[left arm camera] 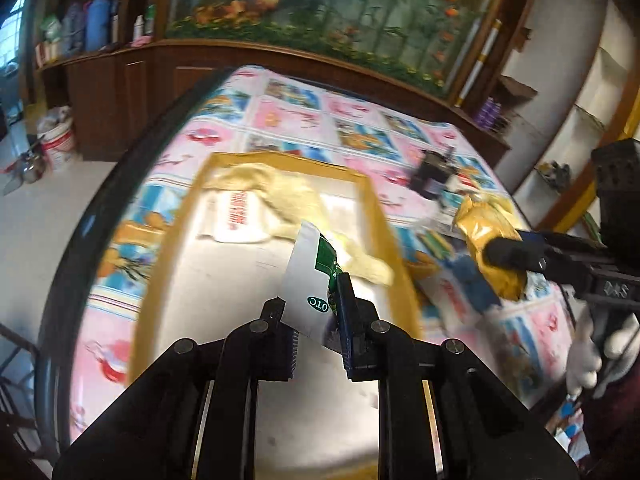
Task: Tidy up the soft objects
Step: 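Drop the cracker packet into the box with the right gripper while the left drops the sachet there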
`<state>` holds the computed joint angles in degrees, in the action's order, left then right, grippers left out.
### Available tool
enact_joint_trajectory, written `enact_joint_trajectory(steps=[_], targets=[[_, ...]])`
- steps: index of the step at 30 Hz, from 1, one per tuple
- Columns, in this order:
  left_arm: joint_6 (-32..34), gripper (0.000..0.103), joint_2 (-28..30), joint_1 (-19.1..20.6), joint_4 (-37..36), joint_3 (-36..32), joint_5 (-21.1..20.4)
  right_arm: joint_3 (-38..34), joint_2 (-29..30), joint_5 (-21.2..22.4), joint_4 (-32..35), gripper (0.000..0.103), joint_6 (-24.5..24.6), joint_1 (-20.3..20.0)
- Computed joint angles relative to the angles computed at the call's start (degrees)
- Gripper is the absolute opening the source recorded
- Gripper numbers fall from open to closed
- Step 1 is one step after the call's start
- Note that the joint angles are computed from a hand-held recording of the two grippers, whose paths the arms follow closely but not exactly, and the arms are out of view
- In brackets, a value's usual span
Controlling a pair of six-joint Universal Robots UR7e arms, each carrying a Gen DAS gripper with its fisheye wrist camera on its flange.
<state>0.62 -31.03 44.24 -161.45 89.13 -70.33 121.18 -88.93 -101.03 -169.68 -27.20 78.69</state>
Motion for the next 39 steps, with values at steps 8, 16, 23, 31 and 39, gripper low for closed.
enact_joint_trajectory(steps=[8,16,23,31,39], targets=[[-7.63,0.016,3.08,4.01,6.3,-6.94,4.05,-9.1,13.52,-5.32,4.3,0.043,2.21,4.09],[-9.53,0.048,0.73,4.95,0.98,-4.24,-0.01,-12.24,18.95,-8.24,4.03,0.047,4.64,4.52],[-13.63,0.048,-2.56,4.1,-6.34,1.02,-0.59,-4.44,10.47,-2.0,-3.37,0.047,4.53,2.86],[-11.72,0.058,-2.35,-0.61,-7.94,3.53,-4.82,7.68,-6.67,0.78,-10.5,0.05,4.42,-8.01],[-6.06,0.058,4.24,-7.1,3.2,-1.34,-8.65,15.11,-20.13,13.66,-7.45,0.051,8.36,-26.4]])
